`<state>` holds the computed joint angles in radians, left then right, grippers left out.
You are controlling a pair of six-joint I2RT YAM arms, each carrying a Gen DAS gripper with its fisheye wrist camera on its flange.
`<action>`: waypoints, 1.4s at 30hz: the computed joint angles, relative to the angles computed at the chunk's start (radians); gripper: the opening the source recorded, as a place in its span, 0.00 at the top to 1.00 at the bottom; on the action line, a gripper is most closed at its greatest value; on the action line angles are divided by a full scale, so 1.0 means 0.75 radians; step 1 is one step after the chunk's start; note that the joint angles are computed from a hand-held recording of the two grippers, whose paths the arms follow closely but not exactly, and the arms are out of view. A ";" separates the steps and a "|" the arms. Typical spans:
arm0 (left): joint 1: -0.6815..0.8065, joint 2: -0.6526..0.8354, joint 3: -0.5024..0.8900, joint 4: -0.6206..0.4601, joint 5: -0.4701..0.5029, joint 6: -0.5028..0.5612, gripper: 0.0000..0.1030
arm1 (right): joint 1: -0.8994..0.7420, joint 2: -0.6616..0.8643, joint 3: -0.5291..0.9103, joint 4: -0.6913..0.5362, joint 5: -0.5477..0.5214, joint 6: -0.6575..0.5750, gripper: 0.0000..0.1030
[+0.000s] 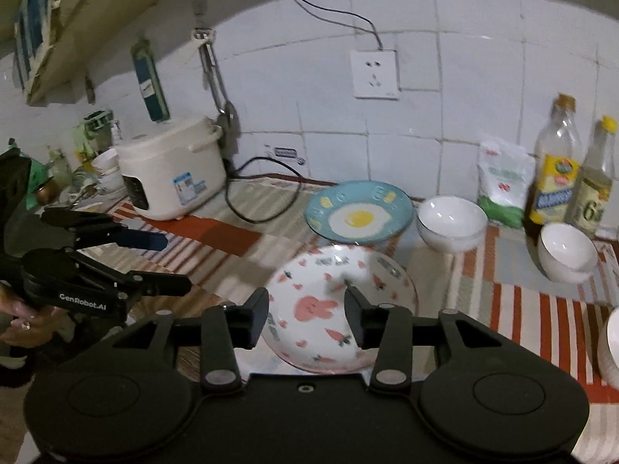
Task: Organize plates and bowls
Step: 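Move the right gripper to the rim of the blue egg plate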
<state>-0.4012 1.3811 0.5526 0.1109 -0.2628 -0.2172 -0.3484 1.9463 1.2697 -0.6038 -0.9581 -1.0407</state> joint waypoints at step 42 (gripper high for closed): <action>0.514 1.176 0.830 0.480 0.424 0.180 0.11 | 0.467 1.239 1.506 0.119 0.352 1.040 0.30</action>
